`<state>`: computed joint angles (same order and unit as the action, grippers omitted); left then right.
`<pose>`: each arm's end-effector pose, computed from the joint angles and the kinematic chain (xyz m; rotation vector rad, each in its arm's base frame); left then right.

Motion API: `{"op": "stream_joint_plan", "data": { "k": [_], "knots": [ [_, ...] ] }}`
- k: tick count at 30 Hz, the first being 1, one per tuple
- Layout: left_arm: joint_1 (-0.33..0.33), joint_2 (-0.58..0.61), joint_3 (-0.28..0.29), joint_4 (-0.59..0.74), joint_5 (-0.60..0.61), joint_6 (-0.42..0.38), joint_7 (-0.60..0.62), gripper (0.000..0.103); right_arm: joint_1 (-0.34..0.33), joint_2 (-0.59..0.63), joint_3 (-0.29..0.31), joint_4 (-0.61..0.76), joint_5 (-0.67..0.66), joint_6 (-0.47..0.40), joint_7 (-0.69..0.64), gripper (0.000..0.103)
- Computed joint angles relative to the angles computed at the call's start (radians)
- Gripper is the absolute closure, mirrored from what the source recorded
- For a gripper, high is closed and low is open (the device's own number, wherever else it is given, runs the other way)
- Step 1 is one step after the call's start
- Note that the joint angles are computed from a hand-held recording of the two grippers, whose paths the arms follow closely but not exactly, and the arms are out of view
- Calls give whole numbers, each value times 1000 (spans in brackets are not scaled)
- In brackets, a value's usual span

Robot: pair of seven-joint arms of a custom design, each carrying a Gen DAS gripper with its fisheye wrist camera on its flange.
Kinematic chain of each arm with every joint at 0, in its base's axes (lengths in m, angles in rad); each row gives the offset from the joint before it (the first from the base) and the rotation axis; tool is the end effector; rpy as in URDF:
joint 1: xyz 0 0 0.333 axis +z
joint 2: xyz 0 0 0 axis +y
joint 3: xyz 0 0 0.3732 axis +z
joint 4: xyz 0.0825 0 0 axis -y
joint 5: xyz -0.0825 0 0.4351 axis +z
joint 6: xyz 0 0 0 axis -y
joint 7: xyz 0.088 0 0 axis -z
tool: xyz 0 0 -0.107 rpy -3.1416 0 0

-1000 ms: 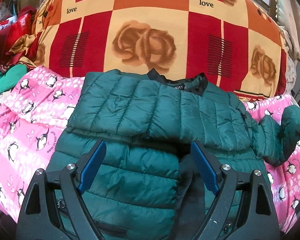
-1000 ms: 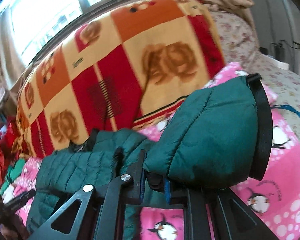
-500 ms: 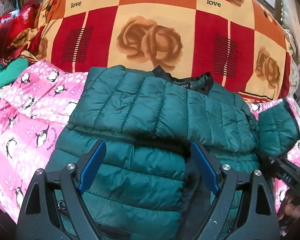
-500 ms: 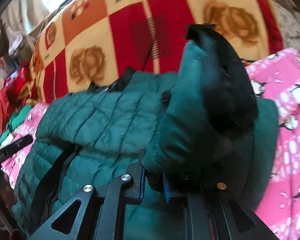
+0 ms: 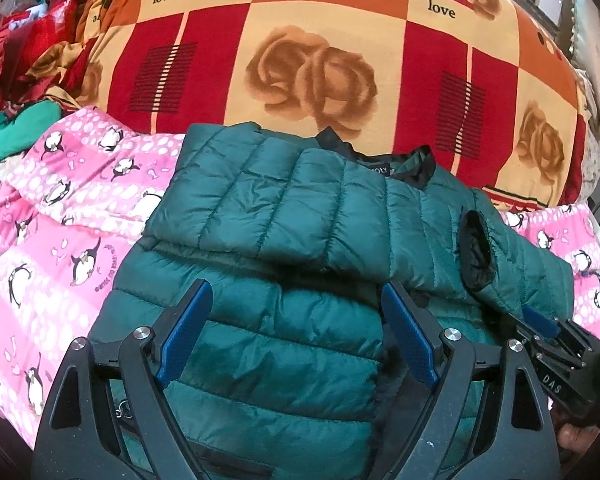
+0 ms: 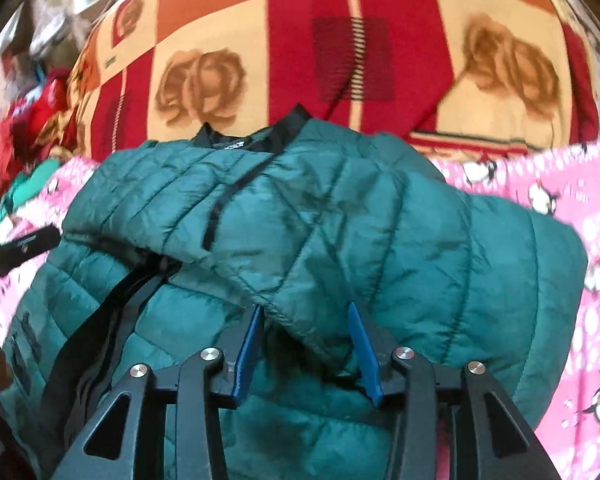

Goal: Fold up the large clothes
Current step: 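Fold the held sleeve across the jacket body toward the left tool, release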

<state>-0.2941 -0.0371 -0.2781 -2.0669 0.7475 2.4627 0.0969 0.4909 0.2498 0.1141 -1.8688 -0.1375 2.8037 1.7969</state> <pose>0.5198 -0.3381 0.5288 -2.1470 1.4129 -0.7154 0.5941 0.4102 0.4917 -2.1323 1.2956 -0.3981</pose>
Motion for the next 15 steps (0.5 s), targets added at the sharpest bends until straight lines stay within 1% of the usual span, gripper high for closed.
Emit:
{"op": "stream_joint_plan", "data": {
  "k": [3, 4, 5, 7, 8, 10, 11, 12, 13, 14, 15],
  "knots": [
    [1, -2, 1, -4, 0, 3, 0, 16, 31, 9, -23, 17, -74, 2, 28, 59],
    [2, -3, 2, -5, -2, 5, 1, 16, 38, 15, -26, 26, -92, -1, 32, 56],
    [2, -4, 2, -7, -4, 8, 1, 16, 37, 24, -21, 37, -93, 0, 25, 51],
    [3, -4, 1, -7, -3, 9, 1, 16, 34, 42, -14, 58, -85, 0, 11, 45],
    [4, -5, 2, -8, -3, 11, 2, 16, 36, 53, -14, 72, -82, -2, 11, 45],
    [4, -6, 1, -9, -6, 10, 7, 16, 5, 78, 21, 101, -8, -6, -30, 45],
    [4, -6, 0, -7, -6, 7, 4, 16, -39, 95, 68, 118, 85, -9, -89, 45],
    [4, -7, 0, -8, -4, 7, 2, 16, -55, 105, 88, 128, 137, -13, -120, 45],
    [5, -8, 0, -10, -1, 7, -1, 16, -64, 116, 96, 136, 177, -15, -135, 47],
    [7, -12, 1, -13, 0, 8, -2, 16, -63, 122, 93, 141, 199, -16, -142, 62],
    [9, -17, 2, -18, -2, 10, -2, 16, -75, 126, 102, 143, 235, -14, -159, 68]
  ]
}}
